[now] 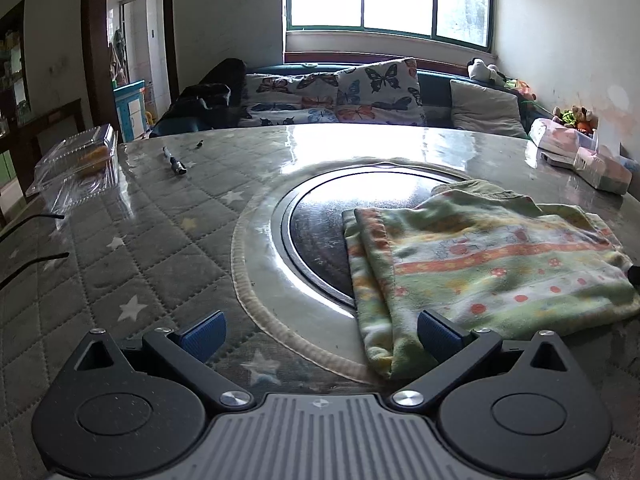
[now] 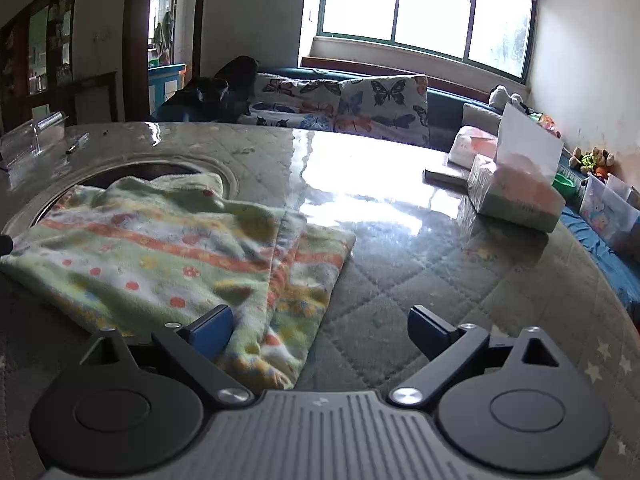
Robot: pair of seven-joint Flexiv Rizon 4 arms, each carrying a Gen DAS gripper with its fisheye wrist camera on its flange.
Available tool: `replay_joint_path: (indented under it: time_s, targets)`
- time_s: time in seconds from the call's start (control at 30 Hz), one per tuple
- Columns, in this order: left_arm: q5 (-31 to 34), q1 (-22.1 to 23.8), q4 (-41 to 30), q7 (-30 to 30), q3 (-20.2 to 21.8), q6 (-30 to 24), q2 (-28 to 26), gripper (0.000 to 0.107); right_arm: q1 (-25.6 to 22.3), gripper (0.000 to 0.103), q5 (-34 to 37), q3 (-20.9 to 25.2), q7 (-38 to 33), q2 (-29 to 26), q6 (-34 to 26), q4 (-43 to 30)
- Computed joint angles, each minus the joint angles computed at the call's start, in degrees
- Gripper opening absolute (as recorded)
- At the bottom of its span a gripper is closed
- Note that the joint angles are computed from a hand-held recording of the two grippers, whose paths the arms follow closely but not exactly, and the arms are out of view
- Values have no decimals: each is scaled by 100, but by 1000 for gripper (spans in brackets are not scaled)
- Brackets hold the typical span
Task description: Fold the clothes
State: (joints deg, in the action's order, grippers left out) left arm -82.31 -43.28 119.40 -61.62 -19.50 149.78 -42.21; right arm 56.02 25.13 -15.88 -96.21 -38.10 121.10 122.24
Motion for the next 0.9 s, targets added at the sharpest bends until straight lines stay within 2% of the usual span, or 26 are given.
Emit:
replay_joint_path:
  time_s: [0.37,0.47,0.73,0.8,0.9]
  targets:
    - [-178,114,-361,498,-39,29,-7,103,232,99,-71,-396,49,-118,-219,-266]
    - [-211,223,-606,715,-58,-2,-60,103,364,99,-81,-710,112,-331,-428,-587]
    - [-316,545,-1538,1741,-217,-55,-439,103,655,100,-480,-1468,807,-924,-1068,-1202]
    - [-317,600,-1721,1955,-255,-67,-533,103,721,103,-598,-1655,986,-1079,-1186,-1297]
    - [-441,694,-2073,2369,-361,-49,-702,103,558,103,-851,-1549,1216,-1031,-1178,-1277]
